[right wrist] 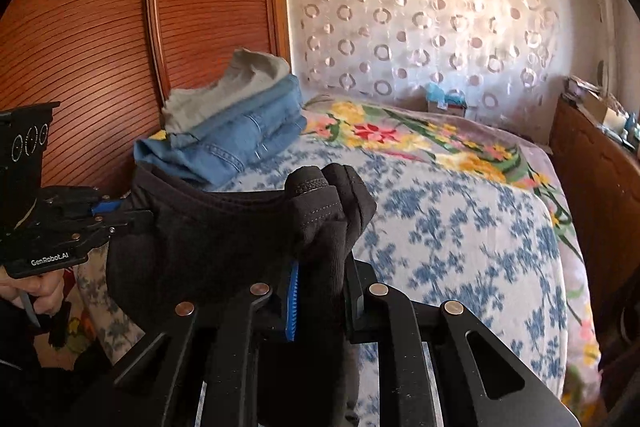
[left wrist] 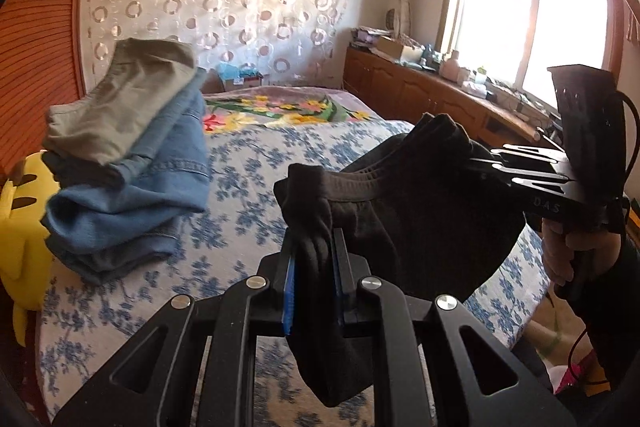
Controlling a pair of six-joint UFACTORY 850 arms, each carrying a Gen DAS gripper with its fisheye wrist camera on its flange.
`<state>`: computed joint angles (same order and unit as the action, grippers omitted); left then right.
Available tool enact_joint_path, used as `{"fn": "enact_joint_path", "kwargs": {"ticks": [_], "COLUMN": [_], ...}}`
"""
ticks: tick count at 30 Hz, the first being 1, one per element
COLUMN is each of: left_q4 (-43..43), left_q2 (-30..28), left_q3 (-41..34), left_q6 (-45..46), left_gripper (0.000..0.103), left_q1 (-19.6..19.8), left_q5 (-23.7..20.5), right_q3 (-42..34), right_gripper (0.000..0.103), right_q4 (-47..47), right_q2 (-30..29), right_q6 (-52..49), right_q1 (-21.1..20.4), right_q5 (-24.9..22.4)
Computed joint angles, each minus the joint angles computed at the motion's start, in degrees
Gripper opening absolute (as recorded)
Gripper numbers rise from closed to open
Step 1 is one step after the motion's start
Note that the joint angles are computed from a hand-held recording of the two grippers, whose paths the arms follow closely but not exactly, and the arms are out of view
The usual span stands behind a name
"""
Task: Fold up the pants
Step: 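Grasp the folded black pants with the left gripper while the right gripper grasps it, then carry the folded pants with both grippers onto the stack of jeans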
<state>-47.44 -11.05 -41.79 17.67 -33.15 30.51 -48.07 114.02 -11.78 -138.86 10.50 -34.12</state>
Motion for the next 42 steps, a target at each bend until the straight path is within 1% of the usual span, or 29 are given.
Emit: {"fn": "enact_joint_path", "kwargs": {"ticks": [5, 12, 17, 19, 26, 30, 35, 37, 40, 42], "left_q4": [1.14, 2.7, 3.21, 3.22, -0.3, 0.09, -1.03, -1.87, -4.16, -6.74], "left_q2": [1.34, 3.06, 4.55, 4.95, 4.41, 4.75, 4.17, 3.63, 2.7, 1.81], "left_q3": [0.75, -0.45, -1.09, -1.3, -2.31, -1.55, -1.21, -1.25, -1.46, -1.92], "left_q6": [-1.3, -0.58, 0.03, 0.35, 2.88, 0.36, -0.89, -0.91, 0.47, 3.2], "left_gripper": [0.016, 0.016, 0.016, 0.016, 0.016, 0.016, 0.016, 0.016, 0.016, 0.016], "left_q1": [2.4, 7.12, 10.15, 11.63, 16.08, 17.96, 18.83, 19.38, 20.13, 20.47], "left_q5": [0.25, -0.96, -0.47, -0.17, 0.59, 1.55, 2.36, 2.07, 1.44, 1.44], "right_q3": [-4.61, -14.27, -23.1, -26.3, -40.19, -49.03, -62.93, -70.02, -84.68, -92.57], "right_gripper": [0.016, 0.016, 0.016, 0.016, 0.016, 0.016, 0.016, 0.016, 0.016, 0.017], "right_q4": [-2.04, -8.47, -12.34, -12.79, -20.28, -26.42, -38.87, -44.65, -58.25, -62.57], "right_q2": [-2.72, -7.38, -11.61, -13.32, -22.37, -28.2, -36.52, -40.83, -49.57, -54.43], "right_q6": [2.12, 8.27, 11.45, 11.23, 16.48, 21.14, 31.57, 37.59, 53.56, 60.27], "right_q1": [1.49, 3.71, 5.69, 6.63, 9.69, 10.77, 11.75, 12.34, 13.56, 14.04], "right_q5": [-0.16, 1.72, 2.25, 2.34, 2.4, 1.83, -0.46, -2.09, -5.9, -7.92]}}
